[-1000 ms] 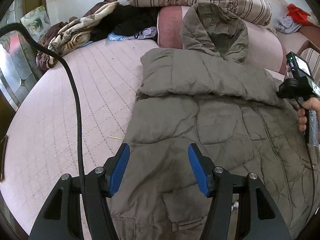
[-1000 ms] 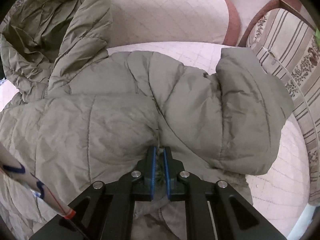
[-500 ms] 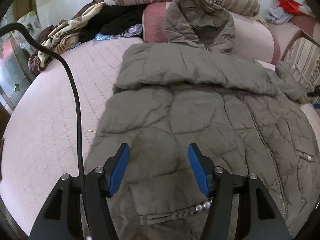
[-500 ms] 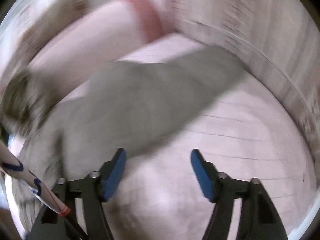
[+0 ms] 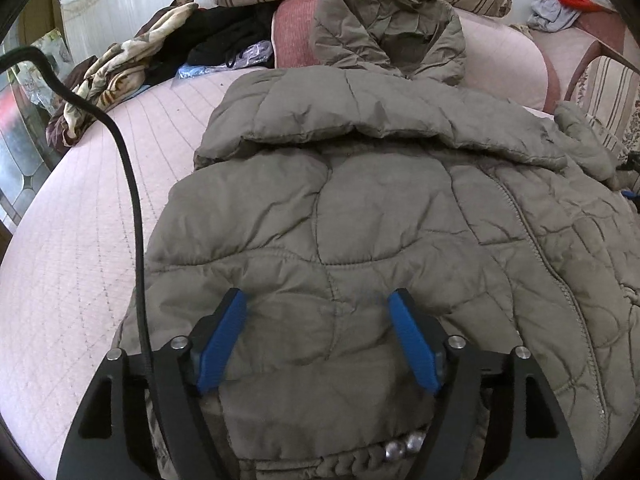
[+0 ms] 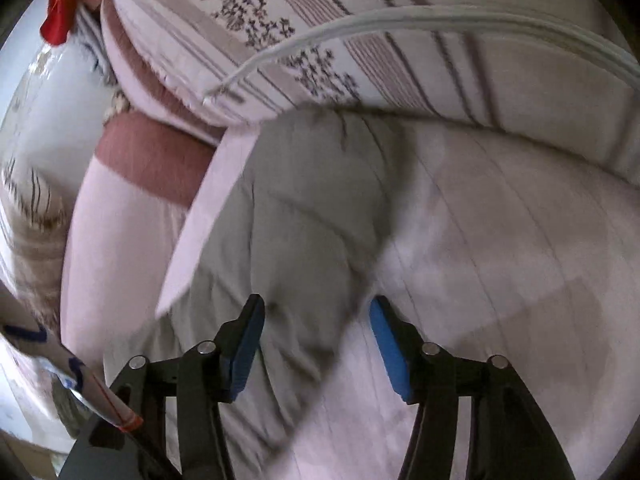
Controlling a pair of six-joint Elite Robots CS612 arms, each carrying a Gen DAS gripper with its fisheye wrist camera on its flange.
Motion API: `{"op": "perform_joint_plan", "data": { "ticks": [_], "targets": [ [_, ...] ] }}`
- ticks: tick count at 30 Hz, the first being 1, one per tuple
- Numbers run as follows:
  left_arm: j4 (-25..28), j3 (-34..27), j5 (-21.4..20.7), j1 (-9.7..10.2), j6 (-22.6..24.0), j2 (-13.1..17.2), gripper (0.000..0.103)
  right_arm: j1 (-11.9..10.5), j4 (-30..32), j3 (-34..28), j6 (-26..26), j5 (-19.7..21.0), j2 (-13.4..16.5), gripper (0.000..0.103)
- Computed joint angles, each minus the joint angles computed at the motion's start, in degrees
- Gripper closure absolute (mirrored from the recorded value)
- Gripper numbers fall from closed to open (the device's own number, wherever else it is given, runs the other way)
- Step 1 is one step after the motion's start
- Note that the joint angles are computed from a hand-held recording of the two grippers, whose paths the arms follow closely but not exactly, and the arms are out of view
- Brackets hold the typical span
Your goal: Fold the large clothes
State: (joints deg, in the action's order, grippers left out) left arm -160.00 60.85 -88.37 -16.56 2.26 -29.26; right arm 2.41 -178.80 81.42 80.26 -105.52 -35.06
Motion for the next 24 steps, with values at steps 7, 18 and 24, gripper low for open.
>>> {"op": "perform_joint_plan", "data": {
  "ticks": [7,18,24],
  "targets": [
    [0.28,-0.47,1.03,-0.22,0.24,0.39,0.025,-0.5,11.77,-2.47,-5.25,-1.24,-2.16,0.093],
    [-2.4,2.53,-2.15,0.56,-1.32,-2.46,0.025,8.82,22.09,-15.57,-26.72,-19.12,-6.34,0.094],
    [-9.25,5.46,3.36,1.48,-3.75,-5.04,0.025,14.62,25.61,-37.28,-40.48,-12.9,2.76,0.094]
  ]
}}
